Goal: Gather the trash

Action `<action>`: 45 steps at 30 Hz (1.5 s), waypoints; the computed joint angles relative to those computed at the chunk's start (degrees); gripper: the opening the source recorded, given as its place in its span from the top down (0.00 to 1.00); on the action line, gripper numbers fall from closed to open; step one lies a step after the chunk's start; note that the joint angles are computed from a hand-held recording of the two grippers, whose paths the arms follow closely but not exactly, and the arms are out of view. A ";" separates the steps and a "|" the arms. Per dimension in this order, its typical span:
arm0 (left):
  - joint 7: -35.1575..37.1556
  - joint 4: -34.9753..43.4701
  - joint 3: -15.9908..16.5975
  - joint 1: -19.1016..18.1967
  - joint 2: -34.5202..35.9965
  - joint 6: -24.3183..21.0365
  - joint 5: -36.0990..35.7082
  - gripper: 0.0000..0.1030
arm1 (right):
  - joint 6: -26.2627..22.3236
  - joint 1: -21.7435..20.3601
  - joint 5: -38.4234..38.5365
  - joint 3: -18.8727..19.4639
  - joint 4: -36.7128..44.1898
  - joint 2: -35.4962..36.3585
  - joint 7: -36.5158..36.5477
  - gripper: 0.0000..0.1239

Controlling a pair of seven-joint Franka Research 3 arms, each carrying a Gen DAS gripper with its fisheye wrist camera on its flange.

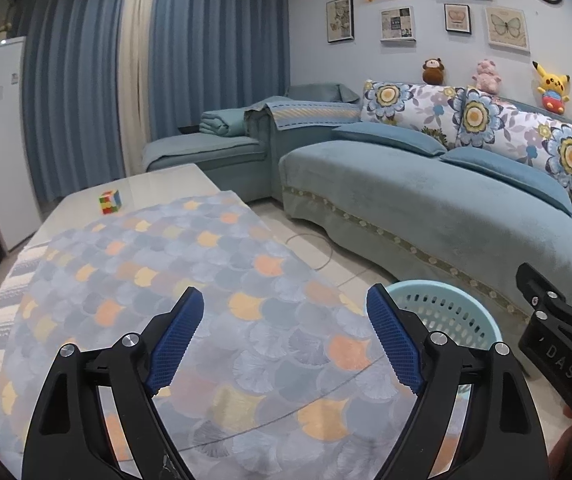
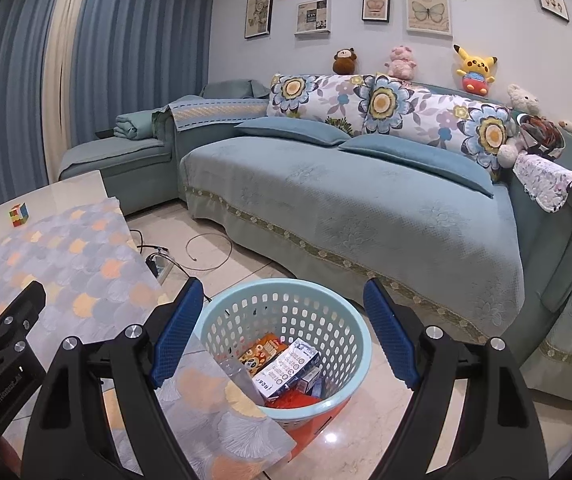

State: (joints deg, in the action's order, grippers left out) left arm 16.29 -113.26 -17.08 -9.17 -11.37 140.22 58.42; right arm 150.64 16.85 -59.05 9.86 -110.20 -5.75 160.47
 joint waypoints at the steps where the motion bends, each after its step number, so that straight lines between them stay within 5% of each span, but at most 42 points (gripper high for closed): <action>1: -0.02 0.00 0.02 -0.01 -0.02 -0.02 -0.10 0.21 | 0.00 0.00 0.09 -0.03 -0.01 -0.01 -0.05 0.37; 45: -0.75 -0.61 0.01 0.23 -0.41 1.93 -1.44 0.17 | 0.33 0.33 1.14 -0.20 0.54 0.50 -2.82 0.37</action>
